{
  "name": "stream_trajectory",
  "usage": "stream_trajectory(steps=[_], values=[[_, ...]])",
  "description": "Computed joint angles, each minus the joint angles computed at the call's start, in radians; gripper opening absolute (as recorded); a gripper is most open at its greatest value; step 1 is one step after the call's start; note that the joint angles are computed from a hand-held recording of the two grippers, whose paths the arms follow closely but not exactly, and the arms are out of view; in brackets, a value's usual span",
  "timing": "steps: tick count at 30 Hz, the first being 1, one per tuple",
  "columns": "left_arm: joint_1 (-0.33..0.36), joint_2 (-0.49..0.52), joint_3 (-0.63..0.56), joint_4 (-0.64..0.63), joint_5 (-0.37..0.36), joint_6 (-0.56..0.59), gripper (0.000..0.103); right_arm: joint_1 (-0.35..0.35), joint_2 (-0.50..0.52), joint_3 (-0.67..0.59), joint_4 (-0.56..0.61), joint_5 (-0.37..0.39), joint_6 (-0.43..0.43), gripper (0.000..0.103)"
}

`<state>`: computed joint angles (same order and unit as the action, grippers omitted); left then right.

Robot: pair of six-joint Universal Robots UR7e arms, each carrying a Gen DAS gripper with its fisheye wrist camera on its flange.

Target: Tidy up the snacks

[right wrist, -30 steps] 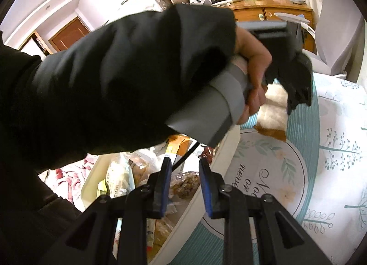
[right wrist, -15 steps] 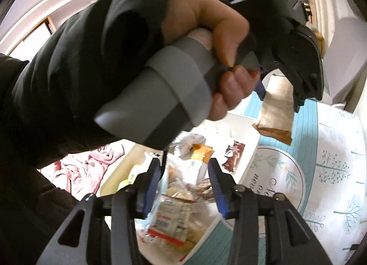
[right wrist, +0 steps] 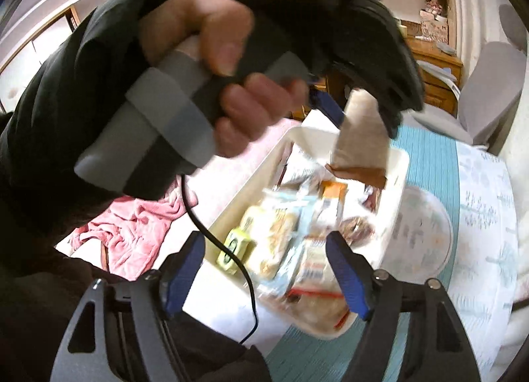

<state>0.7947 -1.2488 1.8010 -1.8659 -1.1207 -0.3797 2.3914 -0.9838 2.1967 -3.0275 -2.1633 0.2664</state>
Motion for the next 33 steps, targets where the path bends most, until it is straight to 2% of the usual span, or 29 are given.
stream_trajectory(steps=[8,12,15,19,22,24,27,30,33], values=[[-0.008,-0.172,0.171,-0.001,0.017,-0.044,0.056,0.058,-0.047,0.059,0.071,-0.139,0.173,0.077],[-0.026,-0.233,0.246,0.015,0.004,-0.123,0.056,0.071,-0.085,0.09,0.123,-0.175,0.251,0.078],[-0.053,-0.27,0.301,-0.001,-0.001,-0.156,0.057,0.074,-0.137,0.128,0.155,-0.19,0.276,0.078],[-0.118,-0.305,0.369,-0.044,0.04,-0.253,0.058,0.068,-0.215,0.174,0.191,-0.188,0.276,0.078],[-0.178,-0.337,0.412,-0.09,0.062,-0.336,0.075,0.074,-0.3,0.199,0.3,-0.187,0.313,0.079],[-0.23,-0.367,0.452,-0.125,0.093,-0.392,0.079,0.077,-0.347,0.212,0.377,-0.181,0.337,0.082],[-0.304,-0.399,0.486,-0.06,0.118,-0.552,0.079,0.082,-0.407,0.236,0.446,-0.159,0.335,0.083],[-0.37,-0.457,0.529,-0.011,0.082,-0.681,0.079,0.08,-0.464,0.262,0.485,-0.139,0.338,0.084],[-0.45,-0.51,0.559,0.069,0.06,-0.799,0.079,0.077,-0.516,0.265,0.559,-0.104,0.379,0.085]])
